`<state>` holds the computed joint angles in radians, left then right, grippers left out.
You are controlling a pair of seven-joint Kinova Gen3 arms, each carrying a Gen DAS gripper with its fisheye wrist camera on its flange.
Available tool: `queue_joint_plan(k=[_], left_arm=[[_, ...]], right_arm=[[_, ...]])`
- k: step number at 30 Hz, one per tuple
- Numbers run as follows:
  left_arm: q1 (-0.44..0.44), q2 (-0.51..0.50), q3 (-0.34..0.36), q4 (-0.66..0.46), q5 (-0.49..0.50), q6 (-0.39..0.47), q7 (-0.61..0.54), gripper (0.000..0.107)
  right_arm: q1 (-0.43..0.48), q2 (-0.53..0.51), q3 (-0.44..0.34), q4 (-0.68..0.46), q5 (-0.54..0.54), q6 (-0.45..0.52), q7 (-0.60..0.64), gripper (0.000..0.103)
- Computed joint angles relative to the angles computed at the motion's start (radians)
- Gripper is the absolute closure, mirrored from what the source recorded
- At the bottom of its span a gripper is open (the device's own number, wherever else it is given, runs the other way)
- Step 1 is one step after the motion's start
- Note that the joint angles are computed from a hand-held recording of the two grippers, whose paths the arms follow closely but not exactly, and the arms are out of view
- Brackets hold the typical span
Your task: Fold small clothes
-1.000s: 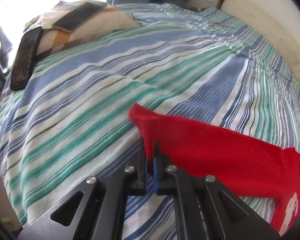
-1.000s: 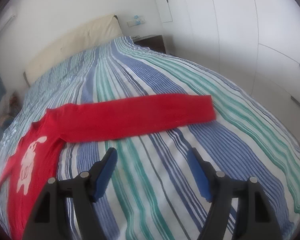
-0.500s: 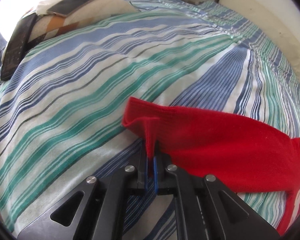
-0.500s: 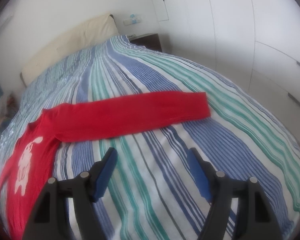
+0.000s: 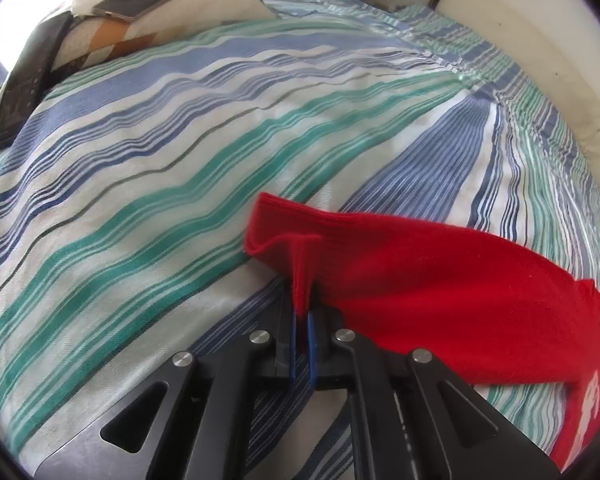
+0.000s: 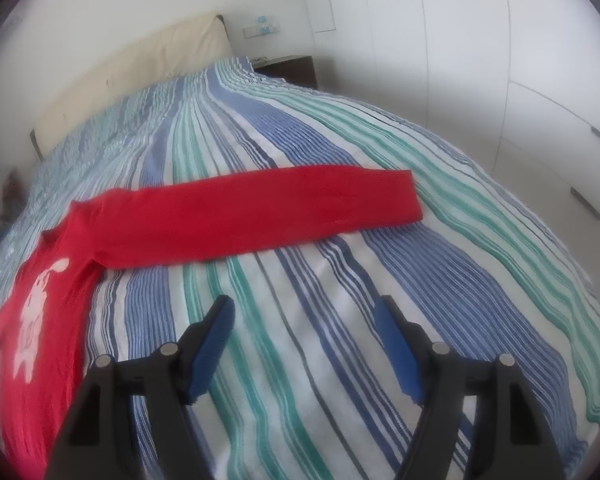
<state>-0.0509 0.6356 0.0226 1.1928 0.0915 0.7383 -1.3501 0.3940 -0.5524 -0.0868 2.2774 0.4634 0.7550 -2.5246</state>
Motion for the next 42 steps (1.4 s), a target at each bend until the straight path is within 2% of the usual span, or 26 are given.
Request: queue_joint_plan(k=[10, 23, 30, 33, 35, 36, 38, 41, 42], left_arm=[[-0.011, -0.006, 0.009, 0.019, 0.012, -0.022, -0.006, 0.103], [-0.113, -0.027, 0.08, 0.076, 0.162, -0.058, -0.097, 0.1], [-0.134, -0.042, 0.09, 0.09, 0.214, -0.047, -0.142, 0.097], [-0.128, -0.068, 0.083, 0.112, 0.216, -0.051, -0.152, 0.085], [-0.125, -0.091, 0.081, 0.137, 0.219, -0.069, -0.162, 0.061], [-0.114, -0.104, 0.071, 0.151, 0.212, -0.083, -0.155, 0.056], [-0.087, -0.135, 0.043, 0.184, 0.19, -0.126, -0.125, 0.038], [-0.067, -0.171, 0.015, 0.226, 0.168, -0.183, -0.07, 0.026], [-0.058, -0.179, 0.002, 0.235, 0.156, -0.196, -0.044, 0.026]], right_arm=[[-0.005, 0.011, -0.007, -0.001, 0.002, 0.005, -0.003, 0.031], [0.019, -0.029, 0.011, 0.019, -0.012, -0.037, -0.016, 0.031], [0.058, -0.058, -0.02, 0.026, -0.001, -0.067, -0.016, 0.031], [0.075, -0.073, -0.032, 0.03, 0.0, -0.075, -0.021, 0.028], [0.082, -0.078, -0.028, 0.033, -0.004, -0.079, -0.019, 0.027], [0.085, -0.081, -0.025, 0.033, -0.007, -0.08, -0.018, 0.027], [0.095, -0.089, -0.022, 0.036, -0.012, -0.084, -0.019, 0.027], [0.119, -0.099, -0.025, 0.041, -0.011, -0.095, -0.026, 0.027], [0.124, -0.104, -0.026, 0.041, -0.012, -0.095, -0.026, 0.027]])
